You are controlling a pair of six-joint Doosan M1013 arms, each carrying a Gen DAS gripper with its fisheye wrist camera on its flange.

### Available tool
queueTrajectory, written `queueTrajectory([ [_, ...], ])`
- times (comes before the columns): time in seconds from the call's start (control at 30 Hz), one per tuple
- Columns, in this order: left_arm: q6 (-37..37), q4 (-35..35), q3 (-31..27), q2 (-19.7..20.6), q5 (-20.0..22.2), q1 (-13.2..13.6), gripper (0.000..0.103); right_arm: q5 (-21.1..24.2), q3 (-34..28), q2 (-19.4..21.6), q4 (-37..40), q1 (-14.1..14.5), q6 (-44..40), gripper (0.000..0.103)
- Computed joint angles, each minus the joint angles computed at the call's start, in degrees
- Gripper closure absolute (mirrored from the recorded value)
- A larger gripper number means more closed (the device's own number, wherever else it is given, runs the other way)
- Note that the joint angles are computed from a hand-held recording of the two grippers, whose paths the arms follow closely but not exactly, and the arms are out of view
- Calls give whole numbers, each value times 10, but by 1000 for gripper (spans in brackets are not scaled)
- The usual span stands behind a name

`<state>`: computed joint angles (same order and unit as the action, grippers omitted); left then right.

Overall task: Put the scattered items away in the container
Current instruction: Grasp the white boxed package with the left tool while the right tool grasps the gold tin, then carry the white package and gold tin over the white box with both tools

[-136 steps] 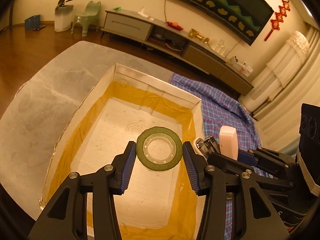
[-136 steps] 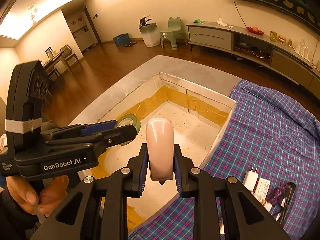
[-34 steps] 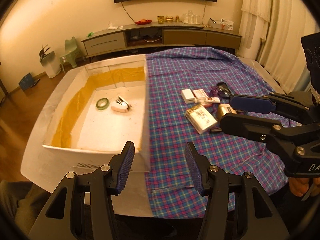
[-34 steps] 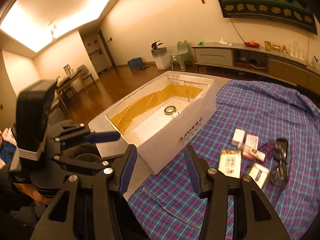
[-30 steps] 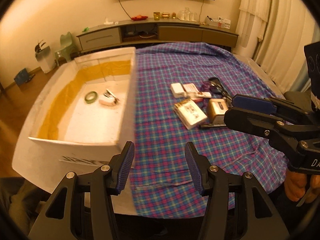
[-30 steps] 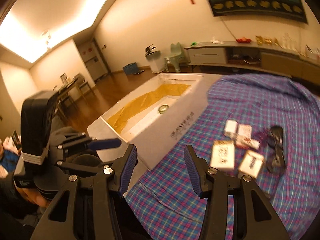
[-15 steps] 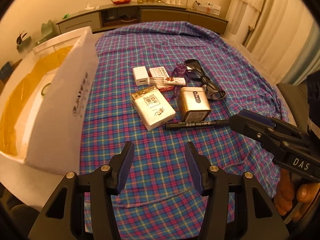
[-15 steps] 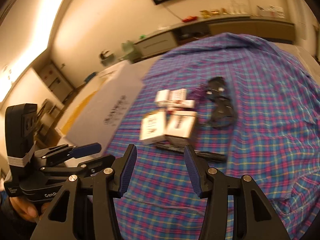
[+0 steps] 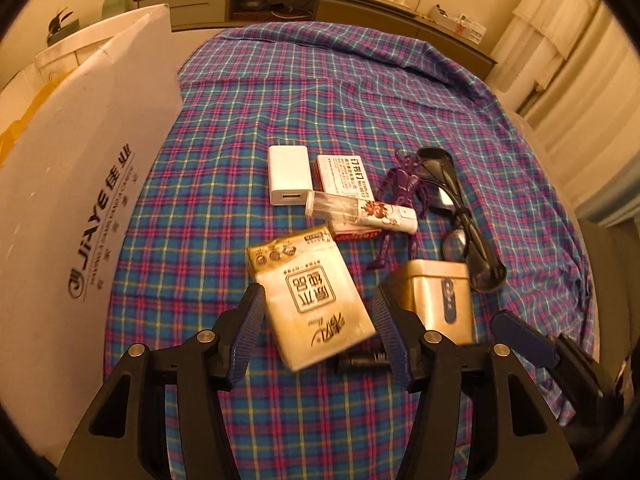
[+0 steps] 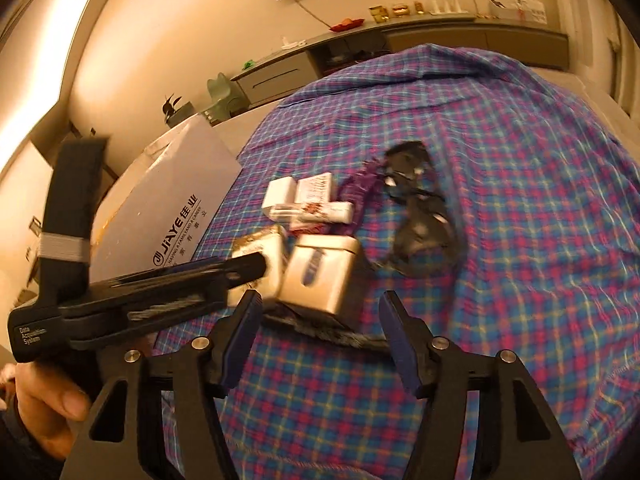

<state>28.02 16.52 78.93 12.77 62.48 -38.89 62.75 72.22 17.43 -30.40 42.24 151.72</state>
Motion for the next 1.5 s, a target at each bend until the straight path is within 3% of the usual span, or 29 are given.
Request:
queueTrajectory([
  [0.1, 0, -10, 0, 7, 3, 9, 44, 16, -11, 14, 4, -7, -13, 41],
  [0.23, 2, -48, 15, 5, -36, 28, 37, 14, -12, 21, 21, -16, -19, 37],
  [0.33, 3, -27, 4, 14, -23, 26, 37, 31, -21, 32, 28, -17, -32, 38],
  [0.4, 6, -17, -4, 20, -7, 20, 37, 31, -13, 28, 13, -14, -9, 48],
  [0.5, 10, 5, -7, 24, 10, 9, 38, 30, 0, 15, 3, -14, 16, 52],
  [0.67, -7, 36, 9, 13, 6, -1, 49, 18, 14, 5, 12, -12, 26, 53],
  [1.03, -66, 58, 32, -27, 9, -15, 50, -7, 21, -11, -11, 3, 42, 53],
  [1.5, -94, 146, 39, -65, 81, -75, 50, -24, 9, -7, -32, 34, 22, 53],
])
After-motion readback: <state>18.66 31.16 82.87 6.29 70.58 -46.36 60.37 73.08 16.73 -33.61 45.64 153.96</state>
